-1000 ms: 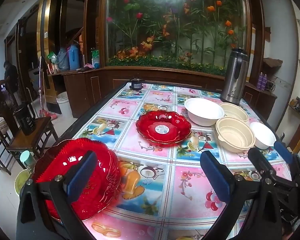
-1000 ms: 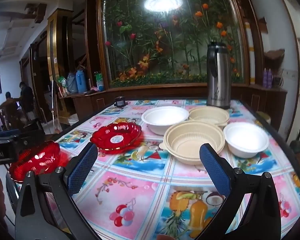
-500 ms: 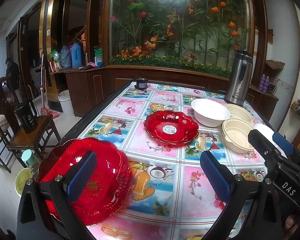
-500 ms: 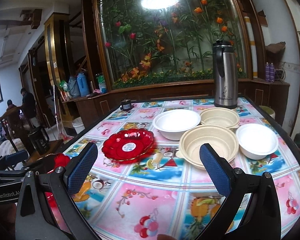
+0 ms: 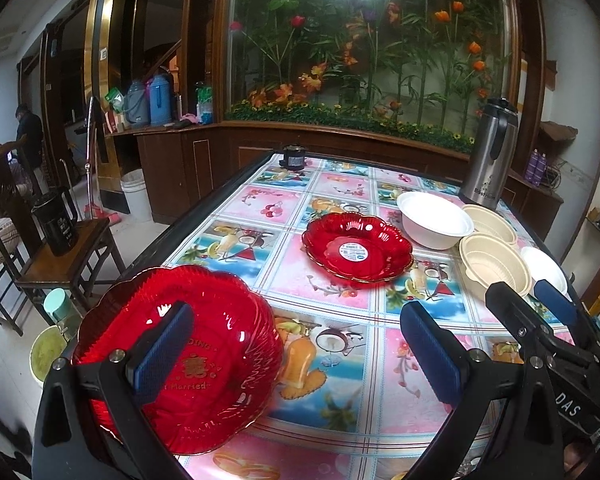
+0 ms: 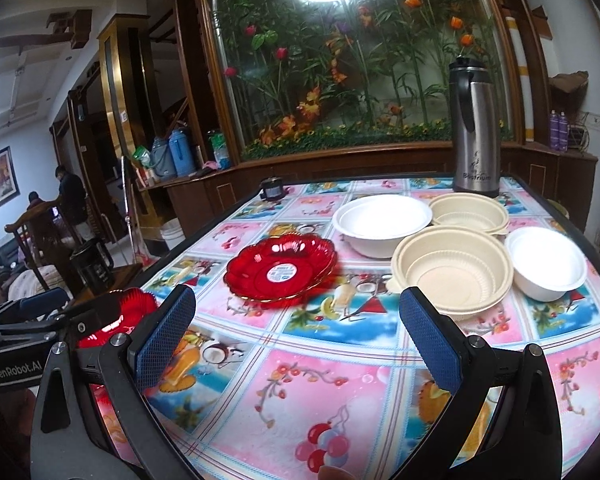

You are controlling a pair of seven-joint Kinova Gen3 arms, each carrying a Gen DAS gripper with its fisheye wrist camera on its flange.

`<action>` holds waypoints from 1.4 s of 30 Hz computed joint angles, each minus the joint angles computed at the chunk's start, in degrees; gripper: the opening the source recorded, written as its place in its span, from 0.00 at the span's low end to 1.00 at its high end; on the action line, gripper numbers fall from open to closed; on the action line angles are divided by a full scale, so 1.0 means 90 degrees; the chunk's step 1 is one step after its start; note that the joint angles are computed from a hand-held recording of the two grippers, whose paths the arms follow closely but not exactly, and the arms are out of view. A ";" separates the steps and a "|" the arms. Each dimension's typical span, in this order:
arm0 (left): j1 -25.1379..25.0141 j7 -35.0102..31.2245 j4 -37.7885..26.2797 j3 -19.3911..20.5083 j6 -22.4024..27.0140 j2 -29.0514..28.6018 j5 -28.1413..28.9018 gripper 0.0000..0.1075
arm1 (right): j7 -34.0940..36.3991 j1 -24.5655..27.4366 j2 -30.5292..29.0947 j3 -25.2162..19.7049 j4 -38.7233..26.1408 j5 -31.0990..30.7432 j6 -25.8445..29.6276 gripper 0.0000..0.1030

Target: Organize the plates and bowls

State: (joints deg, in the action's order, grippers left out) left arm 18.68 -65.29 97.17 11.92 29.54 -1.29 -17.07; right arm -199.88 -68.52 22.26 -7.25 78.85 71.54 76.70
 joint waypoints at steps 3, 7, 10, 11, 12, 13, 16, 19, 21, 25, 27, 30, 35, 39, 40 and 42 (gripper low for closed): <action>-0.0022 -0.0054 0.0003 -0.0026 0.0057 -0.0032 0.0013 0.96 | 0.0113 0.0000 0.0047 -0.0003 -0.0073 0.0005 -0.0052 1.00; -0.0095 0.0062 0.0069 -0.0001 0.0119 -0.0147 -0.0154 0.96 | 0.0306 -0.0006 0.0096 0.0025 -0.0179 -0.0011 -0.0172 1.00; -0.0201 -0.0013 0.0111 -0.0033 0.0196 -0.0271 -0.0080 0.96 | 0.0482 0.0007 0.0145 0.0053 -0.0289 -0.0036 -0.0350 1.00; -0.0258 0.0045 0.0133 -0.0024 0.0229 -0.0324 -0.0146 0.96 | 0.0536 0.0006 0.0169 0.0071 -0.0327 -0.0044 -0.0397 1.00; -0.0315 0.0125 0.0150 0.0004 0.0258 -0.0362 -0.0238 0.96 | 0.0621 0.0024 0.0181 0.0081 -0.0373 -0.0068 -0.0485 1.00; -0.0367 0.0200 0.0169 0.0033 0.0271 -0.0388 -0.0322 0.96 | 0.0670 0.0025 0.0196 0.0099 -0.0414 -0.0086 -0.0547 1.00; -0.0548 0.0313 0.0211 0.0026 0.0352 -0.0504 -0.0439 0.96 | 0.0824 0.0065 0.0243 0.0148 -0.0559 -0.0147 -0.0854 1.00; -0.0749 0.0492 0.0258 0.0065 0.0385 -0.0578 -0.0611 0.96 | 0.1123 0.0077 0.0359 0.0221 -0.0838 -0.0263 -0.1085 1.00; -0.0909 0.0741 0.0289 0.0122 0.0428 -0.0611 -0.0871 0.96 | 0.1330 0.0053 0.0448 0.0298 -0.1009 -0.0348 -0.1194 1.00; -0.1133 0.1031 0.0314 0.0109 0.0477 -0.0621 -0.1148 0.96 | 0.1839 -0.0001 0.0691 0.0454 -0.1480 -0.0622 -0.1422 1.00; -0.1226 0.1243 0.0332 0.0137 0.0505 -0.0613 -0.1350 0.96 | 0.2046 -0.0023 0.0796 0.0547 -0.1684 -0.0798 -0.1524 1.00; -0.1314 0.1434 0.0346 0.0081 0.0529 -0.0573 -0.1514 0.96 | 0.2292 -0.0076 0.0933 0.0696 -0.1948 -0.1072 -0.1621 1.00; -0.1379 0.1603 0.0367 -0.0021 0.0575 -0.0502 -0.1641 0.96 | 0.2670 -0.0080 0.1120 0.0886 -0.2297 -0.1549 -0.1775 1.00; -0.1376 0.1495 0.0365 -0.0159 0.0586 -0.0442 -0.1546 0.96 | 0.3021 -0.0058 0.1282 0.1000 -0.2594 -0.1954 -0.1785 1.00; -0.1375 0.1481 0.0354 -0.0178 0.0597 -0.0405 -0.1537 0.96 | 0.3082 -0.0063 0.1313 0.1037 -0.2646 -0.2034 -0.1781 1.00; -0.1375 0.1387 0.0348 -0.0250 0.0592 -0.0385 -0.1473 0.96 | 0.3227 -0.0051 0.1406 0.1087 -0.2798 -0.2212 -0.1754 1.00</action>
State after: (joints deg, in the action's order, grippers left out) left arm 6.30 -52.81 100.30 9.67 34.87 -4.75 -30.32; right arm -170.84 -68.98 34.91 2.54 53.67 51.64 60.91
